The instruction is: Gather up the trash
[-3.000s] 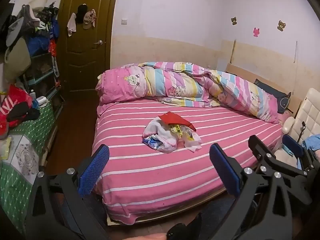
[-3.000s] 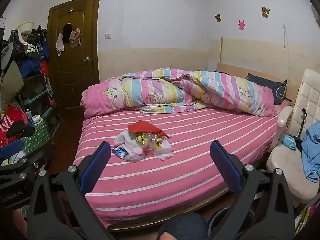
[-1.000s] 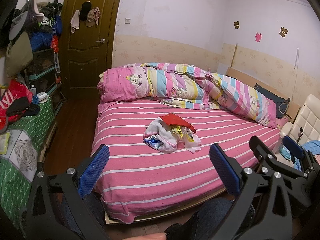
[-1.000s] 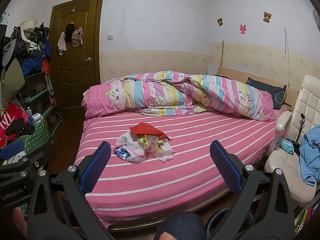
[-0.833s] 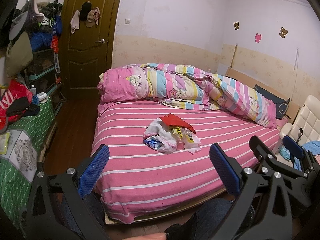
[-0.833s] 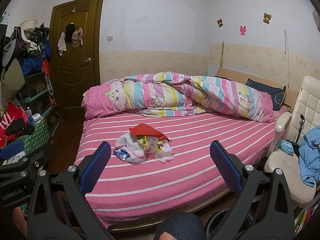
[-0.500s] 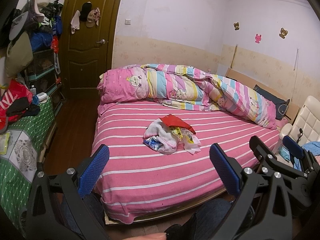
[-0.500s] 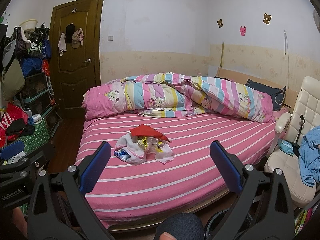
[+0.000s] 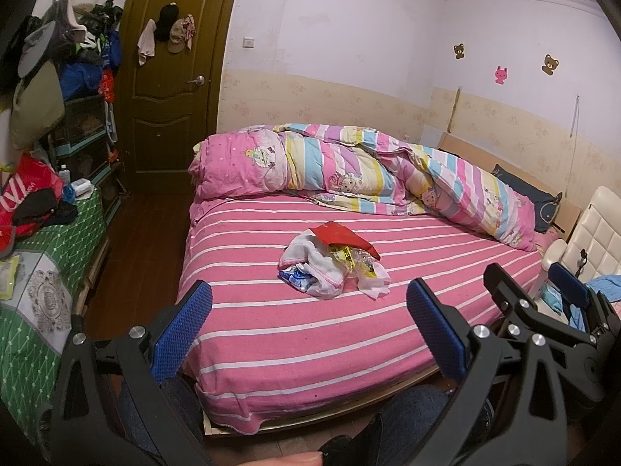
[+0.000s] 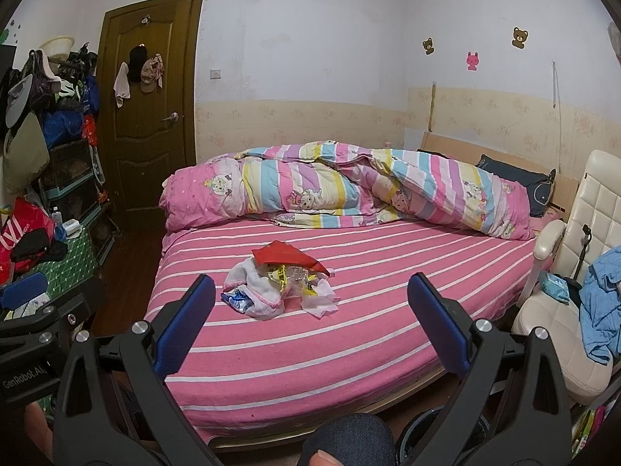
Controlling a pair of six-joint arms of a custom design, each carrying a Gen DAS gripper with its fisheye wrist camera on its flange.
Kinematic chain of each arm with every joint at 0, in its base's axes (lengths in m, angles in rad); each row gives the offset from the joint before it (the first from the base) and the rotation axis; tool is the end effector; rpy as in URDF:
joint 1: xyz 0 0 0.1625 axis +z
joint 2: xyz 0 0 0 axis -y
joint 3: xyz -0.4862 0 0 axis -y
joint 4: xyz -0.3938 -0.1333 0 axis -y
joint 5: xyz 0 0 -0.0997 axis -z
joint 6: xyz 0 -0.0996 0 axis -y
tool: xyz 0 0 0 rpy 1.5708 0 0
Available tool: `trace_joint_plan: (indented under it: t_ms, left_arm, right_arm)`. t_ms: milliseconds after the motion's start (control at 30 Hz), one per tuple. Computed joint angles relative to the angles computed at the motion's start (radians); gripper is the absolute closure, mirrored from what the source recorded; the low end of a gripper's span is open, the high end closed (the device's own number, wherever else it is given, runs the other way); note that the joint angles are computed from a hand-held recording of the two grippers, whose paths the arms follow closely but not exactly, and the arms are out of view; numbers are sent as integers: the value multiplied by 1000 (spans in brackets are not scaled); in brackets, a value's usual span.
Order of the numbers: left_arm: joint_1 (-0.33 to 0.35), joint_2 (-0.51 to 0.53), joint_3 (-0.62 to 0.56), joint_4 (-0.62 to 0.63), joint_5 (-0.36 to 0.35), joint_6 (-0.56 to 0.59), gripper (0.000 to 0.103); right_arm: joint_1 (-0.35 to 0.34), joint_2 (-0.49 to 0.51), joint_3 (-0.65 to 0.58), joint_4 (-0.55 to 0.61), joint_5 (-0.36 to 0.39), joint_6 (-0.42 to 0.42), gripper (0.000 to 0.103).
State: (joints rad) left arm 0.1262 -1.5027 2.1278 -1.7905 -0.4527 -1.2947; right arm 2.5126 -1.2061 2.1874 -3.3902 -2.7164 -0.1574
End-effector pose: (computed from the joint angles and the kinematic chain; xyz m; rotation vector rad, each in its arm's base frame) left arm -0.3954 -0.2748 0.3378 0.4543 2.2089 -1.2793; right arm 0.4209 -0.2536 0.3360 0.5578 -2.0166 1.3235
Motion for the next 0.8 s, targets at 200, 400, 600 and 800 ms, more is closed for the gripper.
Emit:
trace_joint_plan:
  t_ms: [200, 400, 600, 800]
  left_arm:
    - [15, -4, 24, -107, -20, 76, 6]
    - [48, -8, 81, -274, -37, 172, 6]
    - [97, -18, 148, -448, -77, 265, 6]
    - [182, -3, 198, -598, -125, 337, 6]
  right_arm:
    - [-8, 9, 5, -26, 13, -7, 5]
    - [-47, 17, 34, -112, 69, -66, 5]
    - [-95, 28, 71, -170, 154, -87, 5]
    - [-161, 59, 98, -196, 224, -100, 5]
